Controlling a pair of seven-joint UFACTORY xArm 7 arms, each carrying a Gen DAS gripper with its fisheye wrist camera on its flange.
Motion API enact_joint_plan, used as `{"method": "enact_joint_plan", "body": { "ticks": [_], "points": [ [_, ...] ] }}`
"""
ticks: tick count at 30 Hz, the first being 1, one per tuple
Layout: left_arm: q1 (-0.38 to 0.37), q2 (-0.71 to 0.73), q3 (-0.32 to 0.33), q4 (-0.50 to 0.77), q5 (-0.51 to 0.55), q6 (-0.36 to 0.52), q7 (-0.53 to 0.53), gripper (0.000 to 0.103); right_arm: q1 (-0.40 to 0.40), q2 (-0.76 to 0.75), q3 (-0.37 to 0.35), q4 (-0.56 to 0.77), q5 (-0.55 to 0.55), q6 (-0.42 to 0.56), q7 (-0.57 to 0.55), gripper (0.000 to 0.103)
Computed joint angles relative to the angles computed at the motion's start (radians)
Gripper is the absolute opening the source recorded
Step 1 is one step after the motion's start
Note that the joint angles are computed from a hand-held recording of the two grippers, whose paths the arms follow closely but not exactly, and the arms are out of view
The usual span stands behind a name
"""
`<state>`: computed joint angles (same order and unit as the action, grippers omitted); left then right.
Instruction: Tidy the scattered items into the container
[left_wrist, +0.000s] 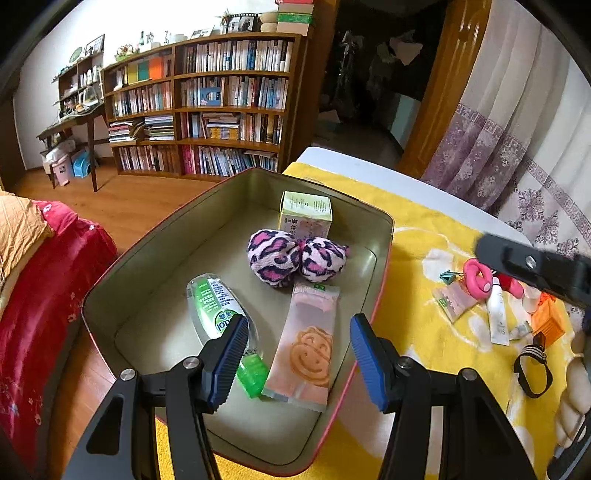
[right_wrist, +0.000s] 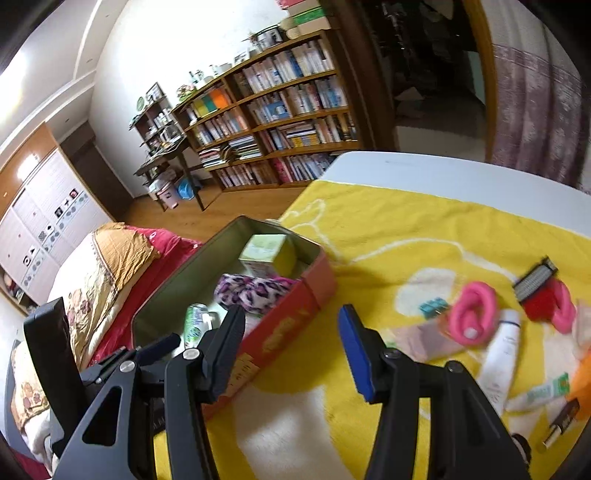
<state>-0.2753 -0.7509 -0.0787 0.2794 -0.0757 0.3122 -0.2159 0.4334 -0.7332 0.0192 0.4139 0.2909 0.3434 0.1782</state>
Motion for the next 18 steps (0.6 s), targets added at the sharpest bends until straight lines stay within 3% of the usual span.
{"method": "enact_joint_plan", "body": {
  "ticks": [4,7,15,16,18],
  "points": [
    [0.005,0.003,-0.012,0.009,0.004,0.003,-0.015,0.059,-0.038,-0.087,-0.009,-0.054,-0.011,0.037,0.012,0.057],
    [-0.100,0.032,0.066,0.024,-0.057,0.019,0.042,0.059,-0.069,-0.163,-0.021,-0.097,-0.018,0.073,0.021,0.057],
    [-0.067,0.057,-0.099,0.043,-0.002,0.003,-0.049,0.060,-0.225,-0.471,-0.040,-0.225,-0.087,0.274,0.042,0.057],
    [-0.034,0.055,-0.151,0.051,0.032,0.007,-0.090,0.064,-0.248,-0.521,-0.050,-0.241,-0.098,0.314,0.039,0.057],
    [-0.033,0.054,-0.174,0.055,0.059,-0.003,-0.124,0.076,-0.301,-0.612,-0.072,-0.271,-0.117,0.398,0.034,0.057]
  ]
}}
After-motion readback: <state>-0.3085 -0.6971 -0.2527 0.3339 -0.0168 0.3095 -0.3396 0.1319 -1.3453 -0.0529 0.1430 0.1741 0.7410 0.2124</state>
